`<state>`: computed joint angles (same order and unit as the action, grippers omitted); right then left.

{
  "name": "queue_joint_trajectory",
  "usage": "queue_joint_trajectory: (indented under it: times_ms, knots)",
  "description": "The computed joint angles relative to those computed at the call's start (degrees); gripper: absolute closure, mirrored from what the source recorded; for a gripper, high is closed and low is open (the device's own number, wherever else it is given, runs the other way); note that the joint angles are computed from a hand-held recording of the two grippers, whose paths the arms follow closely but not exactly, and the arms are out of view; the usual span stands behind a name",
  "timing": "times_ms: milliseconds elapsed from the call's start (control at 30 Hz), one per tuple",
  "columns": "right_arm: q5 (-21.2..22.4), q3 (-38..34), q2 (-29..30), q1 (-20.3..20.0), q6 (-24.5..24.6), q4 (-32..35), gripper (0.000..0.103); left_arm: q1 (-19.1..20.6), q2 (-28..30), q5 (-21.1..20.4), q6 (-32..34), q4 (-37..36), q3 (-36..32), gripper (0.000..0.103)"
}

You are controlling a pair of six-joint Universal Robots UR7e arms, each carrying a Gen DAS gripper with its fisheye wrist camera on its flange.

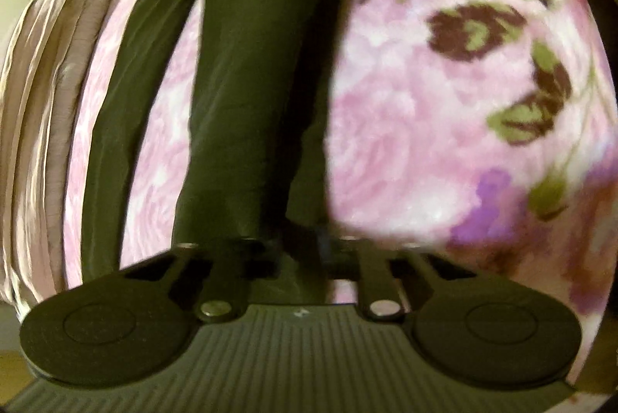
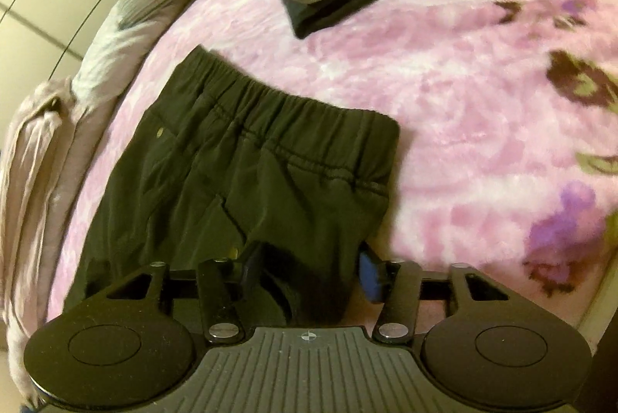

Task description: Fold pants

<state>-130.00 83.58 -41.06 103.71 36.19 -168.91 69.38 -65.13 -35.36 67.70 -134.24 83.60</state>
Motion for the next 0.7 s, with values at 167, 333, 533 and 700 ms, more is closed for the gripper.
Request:
queue_joint_trajectory:
  times_ms: [167,333,533,700]
  knots:
    - [-1.04,0.74,-2.74,1.05,2.31,1.85,0.099,-1.60,-2.69,-5.96,-15.13,17.47,-6.90,0.097]
    - [-5.38,-1.28,-4.15,3.87,-2.88,5.19,0.100,-3.78,-4.67,-11.36,-22.15,32.41,-10.05,0.097]
    - [-11.67,-2.09,-3.16,2.38,3.60,15.50,0.086,-3.02,-2.86,-10.33,-30.82,40.04,-7.94,0.090]
    - [-17.24,-2.78,-1.82,5.46,-5.35,12.46,0.073,-3.59,-4.30,-12.43,-40.28,46.53,-10.27,0.086]
